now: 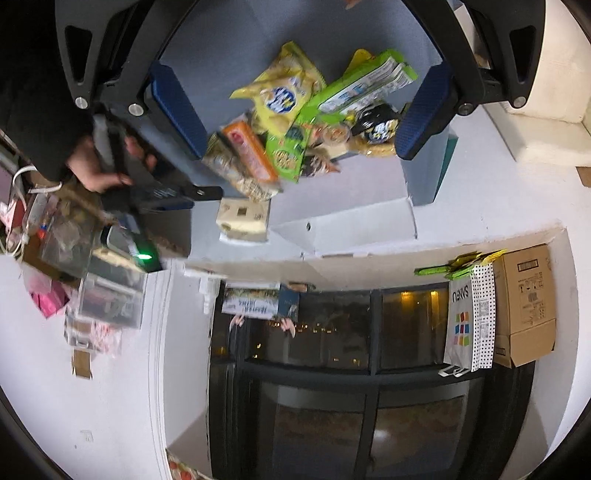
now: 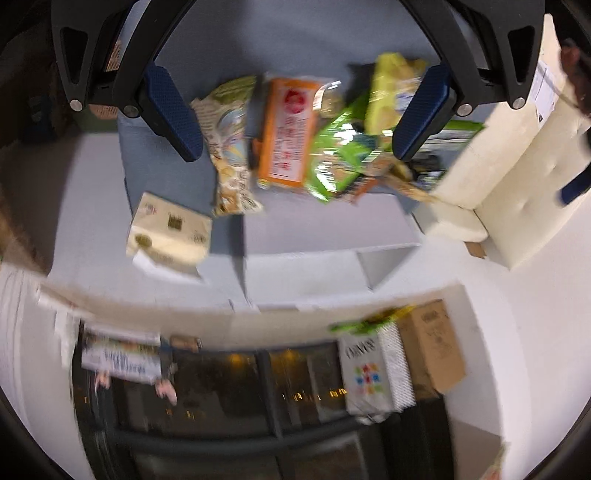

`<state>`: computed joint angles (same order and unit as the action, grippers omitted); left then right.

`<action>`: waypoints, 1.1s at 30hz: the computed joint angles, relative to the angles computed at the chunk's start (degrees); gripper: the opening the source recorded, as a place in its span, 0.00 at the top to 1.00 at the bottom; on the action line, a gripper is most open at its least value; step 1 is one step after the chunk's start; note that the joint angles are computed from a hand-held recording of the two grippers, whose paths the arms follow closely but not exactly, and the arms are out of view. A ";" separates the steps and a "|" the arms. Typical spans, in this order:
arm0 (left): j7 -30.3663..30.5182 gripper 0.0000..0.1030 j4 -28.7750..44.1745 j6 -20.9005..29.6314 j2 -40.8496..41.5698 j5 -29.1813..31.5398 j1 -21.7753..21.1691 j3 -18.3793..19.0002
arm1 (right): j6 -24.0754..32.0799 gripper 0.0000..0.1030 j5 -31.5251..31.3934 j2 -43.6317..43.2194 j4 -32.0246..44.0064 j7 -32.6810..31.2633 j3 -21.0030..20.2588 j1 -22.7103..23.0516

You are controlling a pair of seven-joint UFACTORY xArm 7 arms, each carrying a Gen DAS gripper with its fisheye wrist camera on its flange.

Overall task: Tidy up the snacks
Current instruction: 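Grasp the long potato-cake bag with the right tool while the left tool reaches into the pile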

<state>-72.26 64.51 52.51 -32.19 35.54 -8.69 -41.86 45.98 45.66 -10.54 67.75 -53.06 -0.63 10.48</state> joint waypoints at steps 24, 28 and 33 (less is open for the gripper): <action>14.10 0.00 -18.23 -11.96 -5.62 -18.38 -7.45 19.35 | 0.17 0.64 -6.50 13.33 5.81 8.97 5.45 -8.82; 17.46 0.00 -15.36 -13.05 1.51 -20.11 -5.11 22.07 | 1.25 0.64 0.30 5.94 0.70 4.57 2.05 -8.83; 20.28 0.00 -8.67 -10.84 12.75 -19.80 -3.59 24.32 | 2.16 0.64 4.98 -1.66 -4.00 3.04 -2.06 -7.13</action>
<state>-51.99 55.84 41.67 -19.44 15.75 -12.29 -17.53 48.15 50.65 -12.20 63.74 -50.02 -2.69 3.35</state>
